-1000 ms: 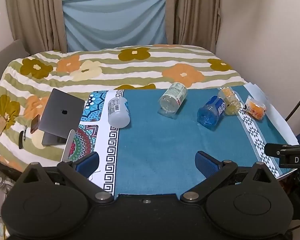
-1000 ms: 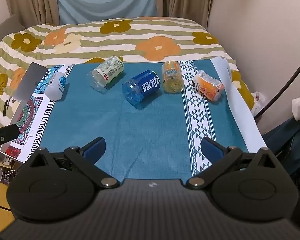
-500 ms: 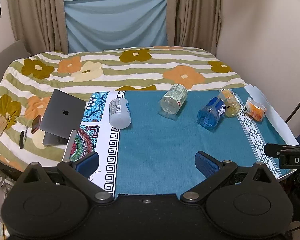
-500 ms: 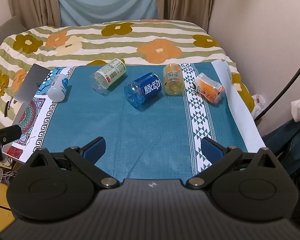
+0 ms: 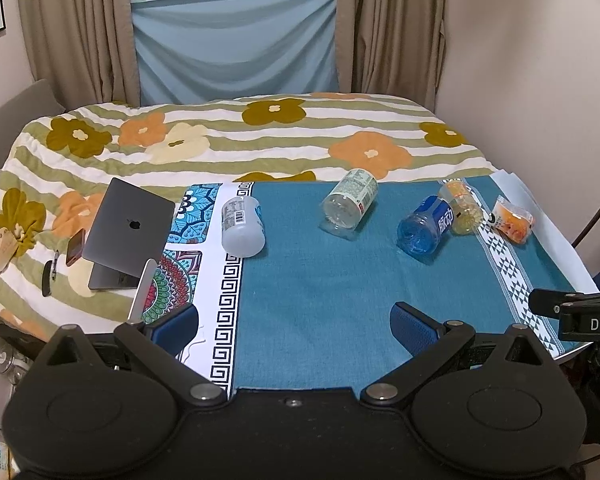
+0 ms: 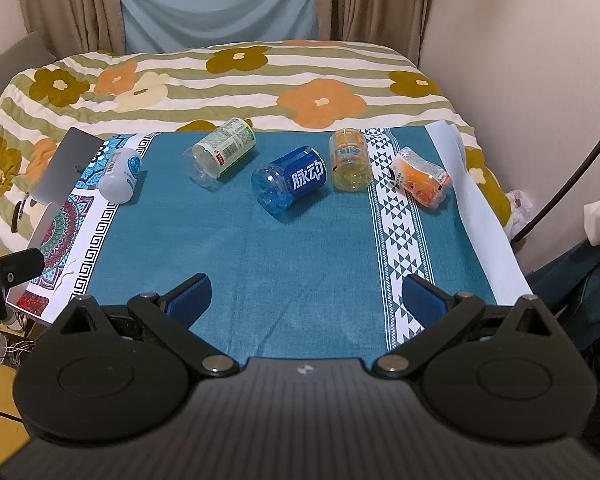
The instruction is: Flip cup upright
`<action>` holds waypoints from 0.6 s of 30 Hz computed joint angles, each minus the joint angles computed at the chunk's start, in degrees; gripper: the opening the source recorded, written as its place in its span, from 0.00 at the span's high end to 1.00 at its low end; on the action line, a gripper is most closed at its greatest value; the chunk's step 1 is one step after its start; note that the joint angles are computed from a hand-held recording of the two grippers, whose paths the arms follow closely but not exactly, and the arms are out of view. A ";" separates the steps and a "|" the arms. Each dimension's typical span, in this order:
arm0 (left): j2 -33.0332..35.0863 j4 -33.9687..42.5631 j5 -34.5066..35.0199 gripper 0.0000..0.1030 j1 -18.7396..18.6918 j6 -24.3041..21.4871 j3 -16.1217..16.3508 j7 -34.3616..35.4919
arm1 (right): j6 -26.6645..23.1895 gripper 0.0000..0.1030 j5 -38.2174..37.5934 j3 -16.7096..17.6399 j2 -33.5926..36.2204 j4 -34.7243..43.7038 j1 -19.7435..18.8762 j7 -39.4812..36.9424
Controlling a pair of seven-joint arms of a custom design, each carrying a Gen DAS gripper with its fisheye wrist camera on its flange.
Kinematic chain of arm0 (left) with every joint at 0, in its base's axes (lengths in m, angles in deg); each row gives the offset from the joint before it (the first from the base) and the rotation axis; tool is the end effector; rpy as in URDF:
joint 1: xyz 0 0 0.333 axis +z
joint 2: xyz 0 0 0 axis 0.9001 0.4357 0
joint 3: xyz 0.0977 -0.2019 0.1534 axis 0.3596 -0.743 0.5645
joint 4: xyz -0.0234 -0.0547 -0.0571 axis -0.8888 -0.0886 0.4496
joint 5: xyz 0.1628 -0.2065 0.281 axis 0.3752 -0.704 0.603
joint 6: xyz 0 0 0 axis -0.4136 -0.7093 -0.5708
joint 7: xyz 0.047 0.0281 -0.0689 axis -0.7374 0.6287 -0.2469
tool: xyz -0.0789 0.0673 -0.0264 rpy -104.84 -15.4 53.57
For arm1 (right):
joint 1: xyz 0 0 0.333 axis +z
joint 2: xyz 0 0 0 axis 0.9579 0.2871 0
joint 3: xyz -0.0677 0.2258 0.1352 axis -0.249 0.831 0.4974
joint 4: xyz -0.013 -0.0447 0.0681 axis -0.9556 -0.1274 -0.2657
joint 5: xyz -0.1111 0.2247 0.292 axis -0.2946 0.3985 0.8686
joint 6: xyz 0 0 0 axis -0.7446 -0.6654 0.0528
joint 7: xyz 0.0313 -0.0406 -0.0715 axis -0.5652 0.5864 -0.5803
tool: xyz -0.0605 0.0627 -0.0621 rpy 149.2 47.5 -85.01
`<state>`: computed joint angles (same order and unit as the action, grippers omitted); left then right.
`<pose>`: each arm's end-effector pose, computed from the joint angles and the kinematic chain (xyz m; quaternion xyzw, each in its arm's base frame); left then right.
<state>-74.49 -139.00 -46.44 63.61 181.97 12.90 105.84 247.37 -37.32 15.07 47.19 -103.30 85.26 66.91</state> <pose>0.4578 -0.1961 0.4680 -0.6951 0.6157 -0.2313 0.2902 0.5080 0.0803 0.4513 -0.7186 0.6065 -0.2155 0.2634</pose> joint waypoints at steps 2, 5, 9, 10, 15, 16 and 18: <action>-0.05 -0.01 -0.04 0.00 -0.04 -0.02 0.04 0.08 | -0.13 0.00 0.16 -0.04 -0.09 0.07 0.08 -0.17; 0.02 0.12 -0.04 0.00 -0.07 -0.15 0.02 0.12 | -0.10 0.00 0.09 0.01 -0.08 0.04 0.00 -0.09; -0.03 0.13 -0.22 0.00 -0.20 -0.29 0.11 0.25 | -0.13 0.00 0.22 -0.06 -0.11 0.06 0.05 -0.31; -0.04 0.13 -0.21 0.00 -0.20 -0.28 0.10 0.26 | -0.19 0.00 0.07 0.02 -0.13 0.07 -0.03 -0.19; -0.14 0.06 -0.32 0.00 -0.21 -0.27 0.11 0.36 | -0.04 0.00 0.30 -0.19 -0.36 -0.25 0.06 -0.72; -0.06 0.09 -0.24 0.00 -0.14 -0.24 0.04 0.26 | -0.06 0.00 0.22 -0.14 -0.37 -0.23 0.02 -0.64; -0.03 0.11 -0.19 0.00 -0.14 -0.26 0.01 0.23 | -0.06 0.00 0.22 -0.14 -0.36 -0.25 0.00 -0.54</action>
